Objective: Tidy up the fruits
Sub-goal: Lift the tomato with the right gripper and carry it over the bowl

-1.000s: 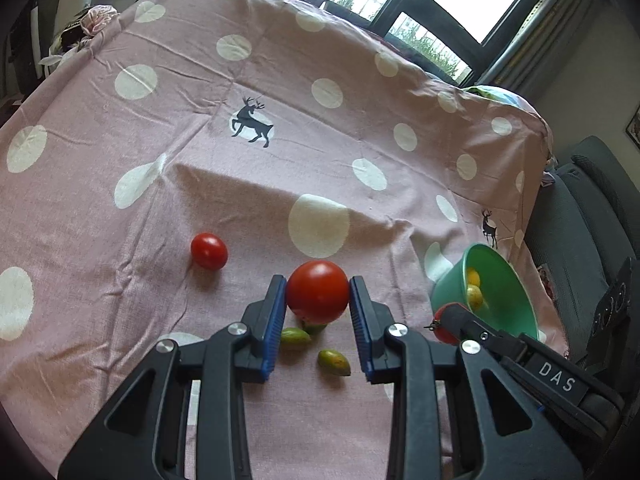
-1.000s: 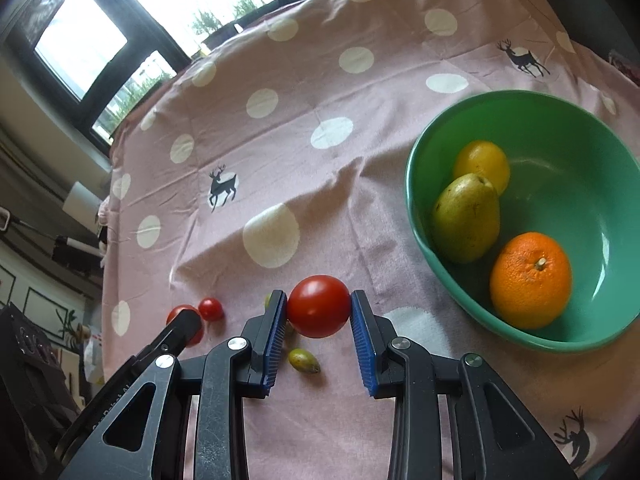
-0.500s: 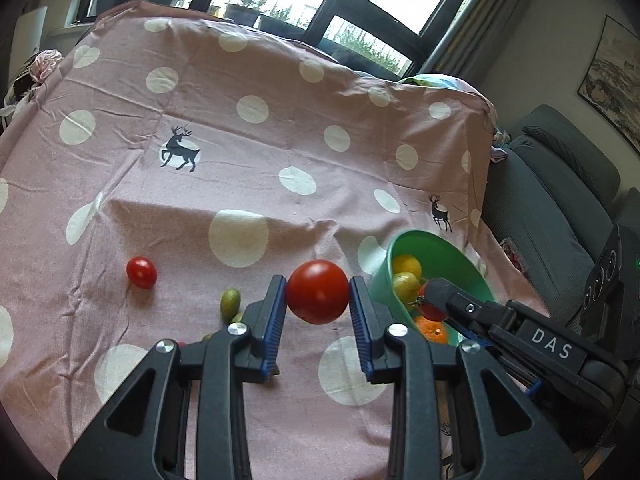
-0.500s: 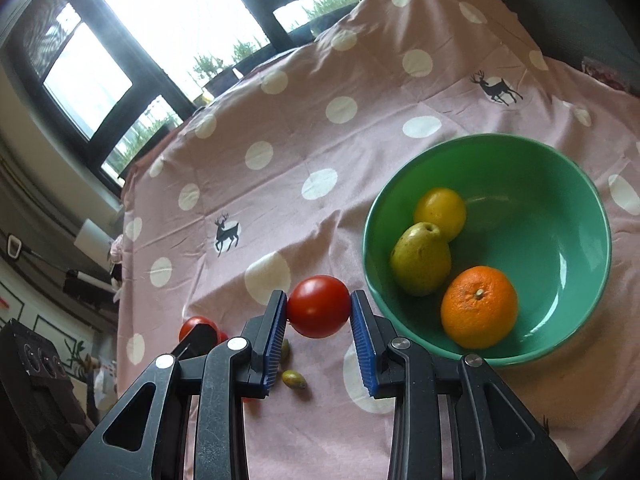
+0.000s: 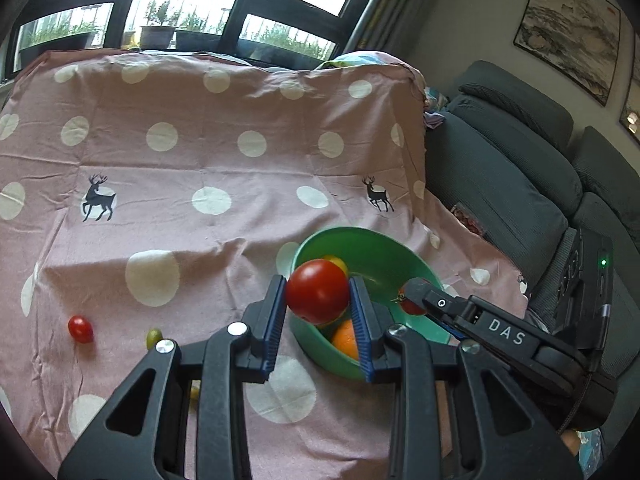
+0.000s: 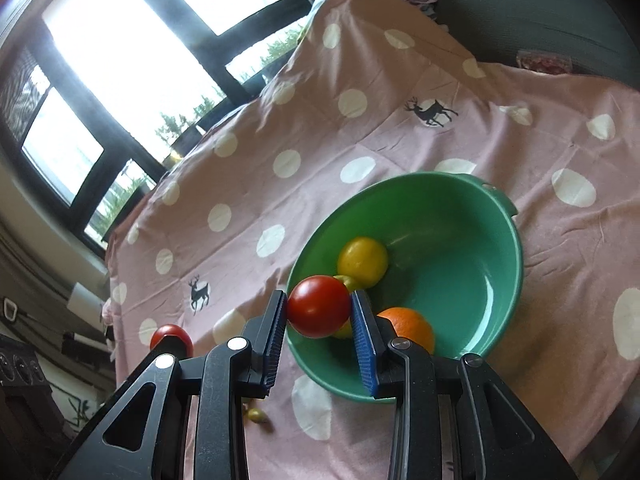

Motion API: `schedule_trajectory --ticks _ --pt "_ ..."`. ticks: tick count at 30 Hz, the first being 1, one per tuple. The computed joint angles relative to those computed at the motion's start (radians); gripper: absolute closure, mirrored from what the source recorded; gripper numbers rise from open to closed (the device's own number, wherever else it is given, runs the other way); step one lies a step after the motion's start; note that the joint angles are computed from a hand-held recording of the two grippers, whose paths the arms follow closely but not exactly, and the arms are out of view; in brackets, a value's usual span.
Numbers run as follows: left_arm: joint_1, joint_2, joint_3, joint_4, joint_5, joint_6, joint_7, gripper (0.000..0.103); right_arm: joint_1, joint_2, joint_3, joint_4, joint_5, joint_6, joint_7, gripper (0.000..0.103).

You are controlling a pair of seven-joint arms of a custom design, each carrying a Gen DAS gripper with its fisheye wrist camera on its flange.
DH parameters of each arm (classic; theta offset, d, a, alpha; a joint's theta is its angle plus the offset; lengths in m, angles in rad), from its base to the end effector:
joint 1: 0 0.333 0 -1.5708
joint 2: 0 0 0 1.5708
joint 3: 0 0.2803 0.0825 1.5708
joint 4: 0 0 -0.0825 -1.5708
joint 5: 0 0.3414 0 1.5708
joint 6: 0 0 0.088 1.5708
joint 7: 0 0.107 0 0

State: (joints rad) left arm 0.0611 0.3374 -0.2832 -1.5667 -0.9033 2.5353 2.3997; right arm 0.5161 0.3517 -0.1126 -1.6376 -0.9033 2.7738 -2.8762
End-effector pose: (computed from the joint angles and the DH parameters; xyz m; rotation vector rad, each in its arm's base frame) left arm 0.6421 -0.1094 0.5045 -1.4664 2.2160 -1.4186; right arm 0.5804 0.2959 0.4755 -0.9543 1.9998 -0.4674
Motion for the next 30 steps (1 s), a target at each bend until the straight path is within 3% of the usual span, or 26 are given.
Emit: schedule_trajectory --ticks 4,11,30 --pt "-0.003 0.019 -0.022 0.020 -0.023 -0.022 0.049 0.072 0.008 -0.047 -0.014 -0.054 -0.058 -0.044 0.100 0.069" --pt "-0.029 0.069 -0.032 0.060 0.016 -0.060 0.024 0.072 -0.039 -0.089 0.021 -0.118 -0.115 -0.065 0.200 0.069" --pt "-0.045 0.133 -0.056 0.103 0.074 -0.127 -0.001 0.072 -0.086 -0.095 0.056 -0.154 -0.076 -0.082 0.196 0.069"
